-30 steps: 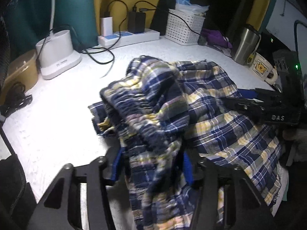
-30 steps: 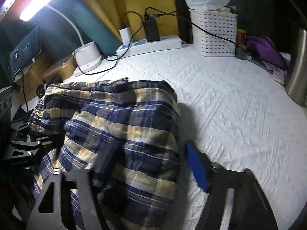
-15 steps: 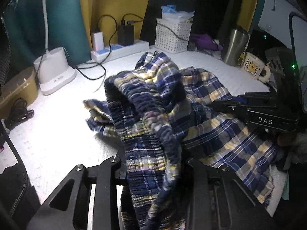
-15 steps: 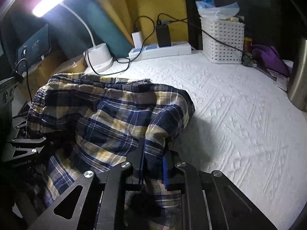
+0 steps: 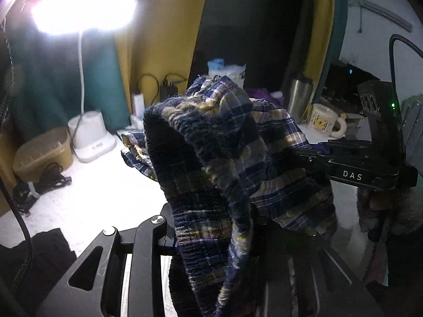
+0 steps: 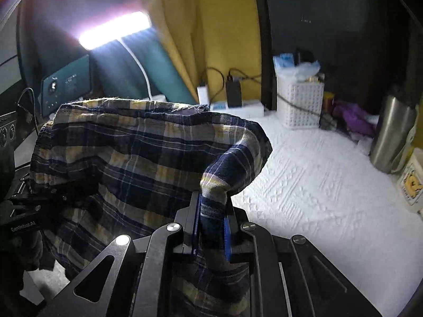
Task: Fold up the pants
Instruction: 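Lift the plaid pants up with both grippers holding waistband and edge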
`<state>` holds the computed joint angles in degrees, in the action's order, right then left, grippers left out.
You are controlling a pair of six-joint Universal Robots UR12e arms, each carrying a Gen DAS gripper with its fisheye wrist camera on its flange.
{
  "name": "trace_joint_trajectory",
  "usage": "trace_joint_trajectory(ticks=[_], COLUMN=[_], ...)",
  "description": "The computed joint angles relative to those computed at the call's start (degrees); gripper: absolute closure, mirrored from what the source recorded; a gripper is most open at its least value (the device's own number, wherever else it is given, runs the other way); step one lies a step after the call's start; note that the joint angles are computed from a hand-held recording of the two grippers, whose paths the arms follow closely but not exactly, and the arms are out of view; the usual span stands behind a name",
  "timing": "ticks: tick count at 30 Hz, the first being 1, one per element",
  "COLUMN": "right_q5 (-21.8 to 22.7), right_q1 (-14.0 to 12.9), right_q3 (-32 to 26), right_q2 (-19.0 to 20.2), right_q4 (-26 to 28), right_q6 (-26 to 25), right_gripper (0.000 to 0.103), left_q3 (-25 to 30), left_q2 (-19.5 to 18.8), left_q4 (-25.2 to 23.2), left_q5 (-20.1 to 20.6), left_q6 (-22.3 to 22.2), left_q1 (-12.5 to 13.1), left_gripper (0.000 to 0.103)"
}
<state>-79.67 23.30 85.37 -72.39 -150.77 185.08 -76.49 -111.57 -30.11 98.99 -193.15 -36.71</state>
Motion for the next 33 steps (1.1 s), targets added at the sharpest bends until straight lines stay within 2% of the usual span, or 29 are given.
trace_joint_trajectory(ticks=[7,17,33], right_q5=[-2.47,-3.82,-4.42], right_q1=[1.25,3.26,8.11], right_q3=[1.67,2.77,0.17], right_q2=[-2.51,-4.87,-3.89], right_q4=[-3.71,-6.98,-9.67], right_q6=[0.12,-0.92,-3.43], right_gripper=[0.089,0.089,0.089], left_q3=[-1.93,-5.64,-14.38], left_q2=[2.15,5.2,11.82], left_q4=[3.76,9.16,16.97], left_q5=[1.63,5.16,12.23], left_q6=[2.18,3.88,6.32], left_q1=[-0.81,-1.68,-1.62], left_gripper=[0.074,0.074,0.074])
